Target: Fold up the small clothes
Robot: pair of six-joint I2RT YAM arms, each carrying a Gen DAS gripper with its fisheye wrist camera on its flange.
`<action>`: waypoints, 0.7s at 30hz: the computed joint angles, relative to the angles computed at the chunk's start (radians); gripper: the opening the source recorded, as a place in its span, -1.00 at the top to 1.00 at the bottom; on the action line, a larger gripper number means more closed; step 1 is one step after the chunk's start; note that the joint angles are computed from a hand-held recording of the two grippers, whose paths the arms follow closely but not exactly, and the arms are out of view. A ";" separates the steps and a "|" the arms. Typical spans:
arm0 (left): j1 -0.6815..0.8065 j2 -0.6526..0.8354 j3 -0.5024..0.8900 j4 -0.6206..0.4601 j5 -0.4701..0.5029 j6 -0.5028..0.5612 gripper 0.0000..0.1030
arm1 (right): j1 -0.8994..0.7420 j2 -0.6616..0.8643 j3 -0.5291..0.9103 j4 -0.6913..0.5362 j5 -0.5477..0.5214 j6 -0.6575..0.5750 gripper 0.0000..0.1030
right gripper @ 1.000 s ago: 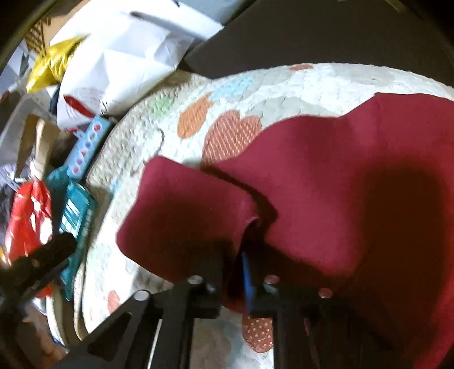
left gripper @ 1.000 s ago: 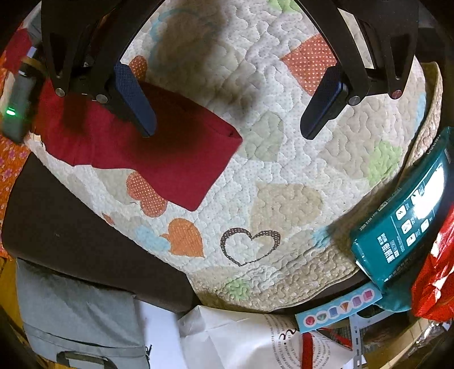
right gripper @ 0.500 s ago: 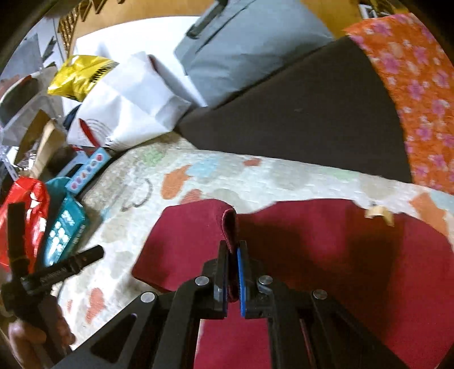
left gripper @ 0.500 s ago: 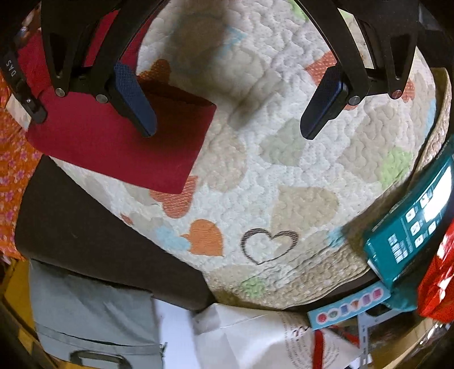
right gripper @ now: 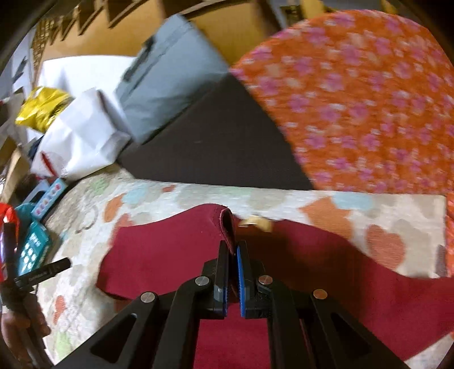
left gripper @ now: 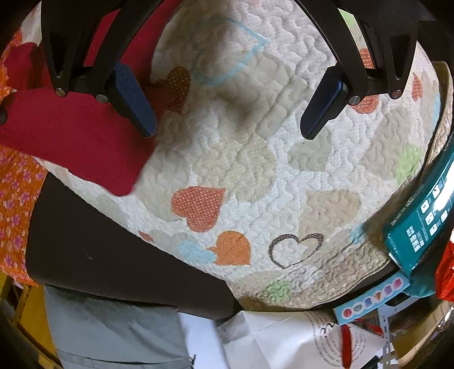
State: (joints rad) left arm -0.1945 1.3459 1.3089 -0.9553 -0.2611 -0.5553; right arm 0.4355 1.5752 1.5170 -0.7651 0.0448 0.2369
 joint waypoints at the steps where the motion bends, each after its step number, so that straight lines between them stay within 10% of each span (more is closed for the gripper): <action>1: -0.015 0.008 0.003 0.001 -0.009 -0.001 -0.99 | -0.029 -0.014 -0.019 -0.004 -0.001 -0.006 0.91; 21: -0.227 0.171 0.020 0.021 -0.111 -0.016 -0.99 | -0.346 -0.001 -0.213 -0.040 0.024 -0.086 0.91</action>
State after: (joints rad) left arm -0.4212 1.5169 1.3285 -0.9345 -0.3726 -0.5717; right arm 0.0898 1.5742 1.3038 -0.8047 0.0688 0.1511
